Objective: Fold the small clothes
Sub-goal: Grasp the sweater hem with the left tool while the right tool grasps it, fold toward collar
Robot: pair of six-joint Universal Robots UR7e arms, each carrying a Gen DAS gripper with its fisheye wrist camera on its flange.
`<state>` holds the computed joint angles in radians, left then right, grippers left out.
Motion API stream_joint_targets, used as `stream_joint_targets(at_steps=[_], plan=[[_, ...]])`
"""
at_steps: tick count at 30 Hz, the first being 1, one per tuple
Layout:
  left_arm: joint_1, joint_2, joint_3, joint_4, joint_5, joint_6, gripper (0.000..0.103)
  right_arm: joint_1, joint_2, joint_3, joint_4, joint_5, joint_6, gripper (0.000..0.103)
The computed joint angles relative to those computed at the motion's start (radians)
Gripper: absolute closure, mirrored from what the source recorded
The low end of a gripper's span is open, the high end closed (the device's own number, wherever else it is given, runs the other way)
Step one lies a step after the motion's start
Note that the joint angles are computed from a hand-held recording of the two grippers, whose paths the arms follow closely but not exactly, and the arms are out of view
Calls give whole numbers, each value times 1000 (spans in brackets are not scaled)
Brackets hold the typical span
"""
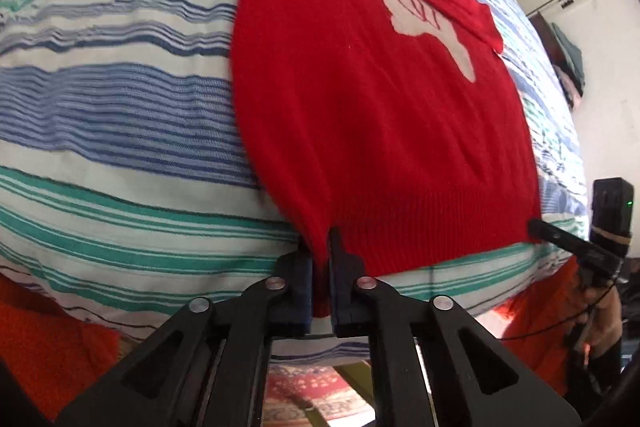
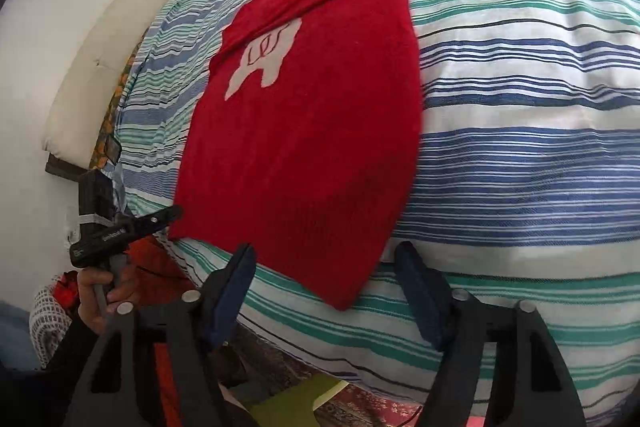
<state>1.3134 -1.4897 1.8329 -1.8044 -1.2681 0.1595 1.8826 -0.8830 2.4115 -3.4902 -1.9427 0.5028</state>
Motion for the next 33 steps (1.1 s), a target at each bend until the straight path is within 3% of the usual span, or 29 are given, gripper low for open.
stream_joint_targets(at_steps=[1, 2, 8, 12, 19, 25, 27, 29, 30, 31, 32, 33], plan=[[8, -6, -9, 4, -24, -17, 100, 3, -9, -8, 46, -18, 3, 78], [15, -8, -23, 15, -53, -28, 100, 4, -16, -7, 61, -23, 2, 98], [27, 21, -118, -24, -261, -98, 100, -14, -13, 57, -237, 75, 6, 98], [11, 156, -233, -121, -339, -154, 100, -50, -32, 4, -318, 87, -38, 98], [-15, 506, -577, -184, -285, -190, 100, -161, -60, -281, -120, 85, -161, 98], [-30, 752, -845, -173, -169, -196, 98, -252, 12, -550, 62, 64, -231, 98], [-39, 820, -912, -174, -92, -208, 90, -280, 43, -613, 75, 69, -247, 98], [-41, 876, -979, -167, -11, -258, 47, -304, 75, -657, 64, 83, -242, 95], [-37, 886, -993, -185, 3, -277, 39, -303, 95, -686, 77, 54, -230, 92], [-34, 877, -978, -227, 7, -285, 35, -301, 109, -714, 103, 17, -219, 82], [-25, 862, -969, -254, 2, -278, 35, -296, 115, -728, 106, -26, -220, 64], [-25, 839, -939, -288, -5, -262, 34, -293, 113, -734, 95, -54, -237, 55]])
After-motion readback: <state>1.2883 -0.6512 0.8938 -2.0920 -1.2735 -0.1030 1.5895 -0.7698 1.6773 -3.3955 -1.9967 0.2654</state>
